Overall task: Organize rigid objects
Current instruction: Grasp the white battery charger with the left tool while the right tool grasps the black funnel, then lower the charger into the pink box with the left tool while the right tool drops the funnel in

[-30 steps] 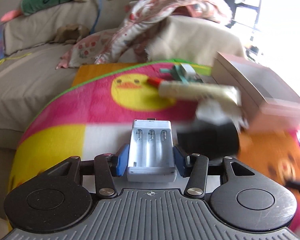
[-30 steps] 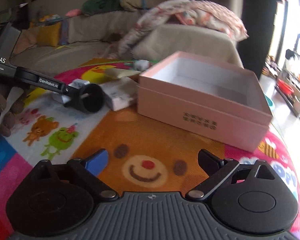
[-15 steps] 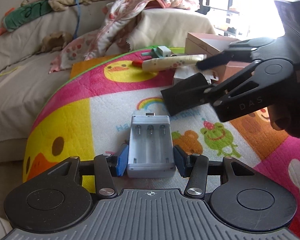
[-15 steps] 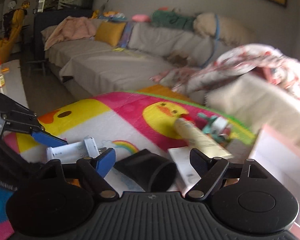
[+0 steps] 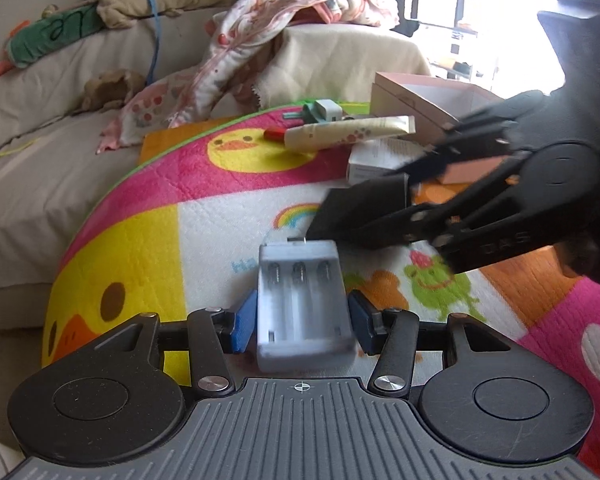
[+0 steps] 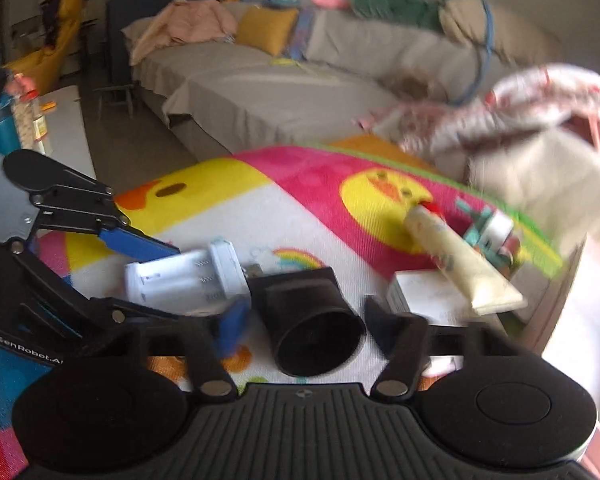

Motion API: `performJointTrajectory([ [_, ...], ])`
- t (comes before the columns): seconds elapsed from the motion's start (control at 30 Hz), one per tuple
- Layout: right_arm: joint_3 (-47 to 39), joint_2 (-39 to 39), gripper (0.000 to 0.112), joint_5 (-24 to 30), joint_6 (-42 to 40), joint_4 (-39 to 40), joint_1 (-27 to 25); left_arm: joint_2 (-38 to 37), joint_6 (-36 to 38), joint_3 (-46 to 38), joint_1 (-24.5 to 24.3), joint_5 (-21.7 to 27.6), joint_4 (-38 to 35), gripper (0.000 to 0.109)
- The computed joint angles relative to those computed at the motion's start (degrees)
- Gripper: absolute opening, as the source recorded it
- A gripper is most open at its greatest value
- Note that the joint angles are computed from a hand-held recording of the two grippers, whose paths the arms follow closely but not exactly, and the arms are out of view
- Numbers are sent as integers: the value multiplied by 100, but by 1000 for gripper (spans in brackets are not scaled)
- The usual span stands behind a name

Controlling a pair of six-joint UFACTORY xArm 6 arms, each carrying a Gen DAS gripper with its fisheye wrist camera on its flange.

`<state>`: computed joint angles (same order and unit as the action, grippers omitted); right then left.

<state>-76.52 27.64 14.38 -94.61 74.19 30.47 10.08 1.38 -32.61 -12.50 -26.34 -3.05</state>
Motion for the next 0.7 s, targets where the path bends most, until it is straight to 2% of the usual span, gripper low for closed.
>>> performJointTrajectory([
  [0.1, 327, -301, 48, -11, 176, 85, -88, 177, 691, -157, -302, -142, -832, 53],
  [0.17, 753, -694, 48, -114, -309, 601, -127, 240, 1556, -217, -662, -274, -1778, 53],
  [0.23, 1218, -1129, 47, -298, -1022, 1279, -151, 168, 1835, -151, -836, -326, -2049, 53],
  [0.33, 1950, -1822, 47, -504, -1568, 1860, -270, -198, 1202, 206, -791, -271, -1122, 53],
  [0.43, 2616, -2473, 47, -552, -1725, 2149, -517, -591, 1123, 447, -1053, -302, -899, 53],
  [0.5, 2933, -2871, 47, -595, -2146, 2702, -710, -825, 650, 403, -1044, -220, -252, 53],
  [0.6, 3140, -3374, 47, -505, -2873, 3601, -1082, -936, 742, -88, -1255, -171, -104, 53],
  [0.7, 2838, -3511, 47, -442, -4062, 4857, -1415, -641, 571, -1100, -1270, -113, 329, 53],
])
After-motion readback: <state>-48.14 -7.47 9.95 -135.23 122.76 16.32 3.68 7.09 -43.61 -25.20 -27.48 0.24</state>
